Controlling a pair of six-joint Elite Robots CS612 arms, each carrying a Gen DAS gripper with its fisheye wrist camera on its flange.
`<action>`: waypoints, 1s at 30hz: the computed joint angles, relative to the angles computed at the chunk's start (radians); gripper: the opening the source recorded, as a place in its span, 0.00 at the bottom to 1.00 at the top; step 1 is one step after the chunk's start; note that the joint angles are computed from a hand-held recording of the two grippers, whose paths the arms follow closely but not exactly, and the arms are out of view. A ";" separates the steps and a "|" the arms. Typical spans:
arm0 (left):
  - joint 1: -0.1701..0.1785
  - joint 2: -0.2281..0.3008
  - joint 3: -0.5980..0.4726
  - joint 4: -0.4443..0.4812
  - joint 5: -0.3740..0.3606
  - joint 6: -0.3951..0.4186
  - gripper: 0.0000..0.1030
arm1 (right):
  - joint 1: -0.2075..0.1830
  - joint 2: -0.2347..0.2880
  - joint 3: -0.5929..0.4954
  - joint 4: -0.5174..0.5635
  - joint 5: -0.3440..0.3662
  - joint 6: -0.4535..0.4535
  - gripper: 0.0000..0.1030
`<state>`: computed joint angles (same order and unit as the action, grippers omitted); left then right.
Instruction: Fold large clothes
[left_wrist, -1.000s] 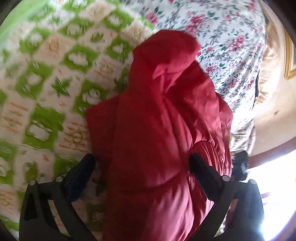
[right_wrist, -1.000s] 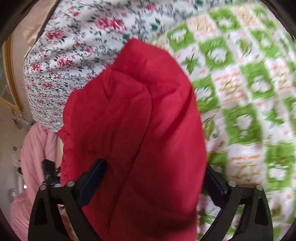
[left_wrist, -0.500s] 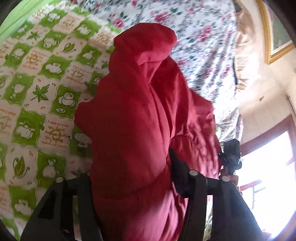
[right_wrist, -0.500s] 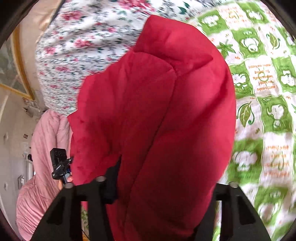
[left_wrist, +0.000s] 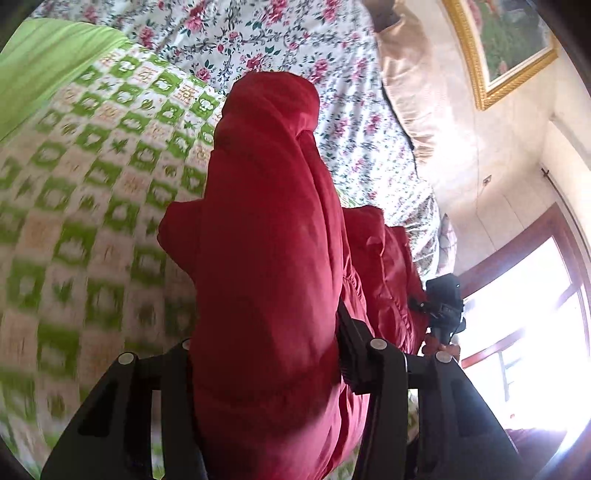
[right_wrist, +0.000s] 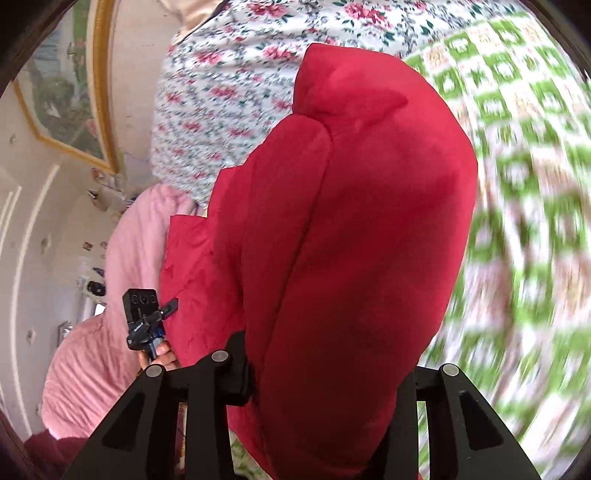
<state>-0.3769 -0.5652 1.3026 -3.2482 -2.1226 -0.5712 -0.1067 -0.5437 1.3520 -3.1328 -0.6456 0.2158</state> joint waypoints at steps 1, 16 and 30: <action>-0.001 -0.012 0.029 -0.020 0.002 -0.003 0.44 | 0.004 -0.003 0.014 -0.010 0.003 0.003 0.38; -0.004 0.001 0.145 -0.135 0.131 -0.110 0.45 | 0.014 0.012 0.069 -0.132 -0.092 0.080 0.42; -0.045 -0.012 0.198 -0.152 0.325 -0.125 0.57 | 0.034 0.034 0.059 -0.203 -0.212 0.109 0.59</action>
<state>-0.4215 -0.5773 1.5001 -3.4002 -1.7974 -0.6963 -0.0728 -0.5096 1.4108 -3.3356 -0.8572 0.3245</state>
